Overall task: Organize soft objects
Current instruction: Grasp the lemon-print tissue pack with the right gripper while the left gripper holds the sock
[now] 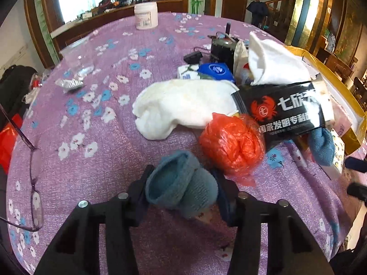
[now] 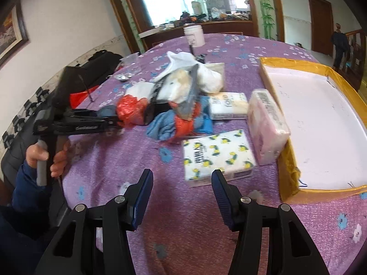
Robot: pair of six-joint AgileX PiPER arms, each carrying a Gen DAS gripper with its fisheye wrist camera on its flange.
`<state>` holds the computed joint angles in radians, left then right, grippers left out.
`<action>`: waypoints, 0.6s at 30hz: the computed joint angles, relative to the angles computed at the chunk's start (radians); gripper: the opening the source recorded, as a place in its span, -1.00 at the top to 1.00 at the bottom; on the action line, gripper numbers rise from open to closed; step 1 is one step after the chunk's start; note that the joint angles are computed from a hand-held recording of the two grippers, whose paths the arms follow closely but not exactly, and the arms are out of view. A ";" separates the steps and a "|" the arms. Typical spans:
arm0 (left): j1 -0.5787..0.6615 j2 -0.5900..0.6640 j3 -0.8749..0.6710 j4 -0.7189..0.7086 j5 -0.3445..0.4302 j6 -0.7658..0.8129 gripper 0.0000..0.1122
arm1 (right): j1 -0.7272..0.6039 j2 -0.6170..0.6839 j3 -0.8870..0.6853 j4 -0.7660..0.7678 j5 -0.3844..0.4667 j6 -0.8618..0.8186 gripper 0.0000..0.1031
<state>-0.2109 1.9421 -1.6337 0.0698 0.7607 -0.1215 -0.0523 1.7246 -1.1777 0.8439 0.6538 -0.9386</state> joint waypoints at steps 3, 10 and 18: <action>0.018 -0.017 0.046 -0.035 -0.048 0.026 0.17 | -0.012 0.010 -0.020 -0.036 0.000 0.067 -0.32; 0.040 -0.052 0.129 -0.113 -0.139 0.101 0.17 | 0.030 0.055 -0.082 -0.209 -0.055 0.266 -0.53; 0.046 -0.073 0.190 -0.236 -0.200 0.236 0.17 | 0.142 0.121 -0.163 -0.503 -0.120 0.467 -0.71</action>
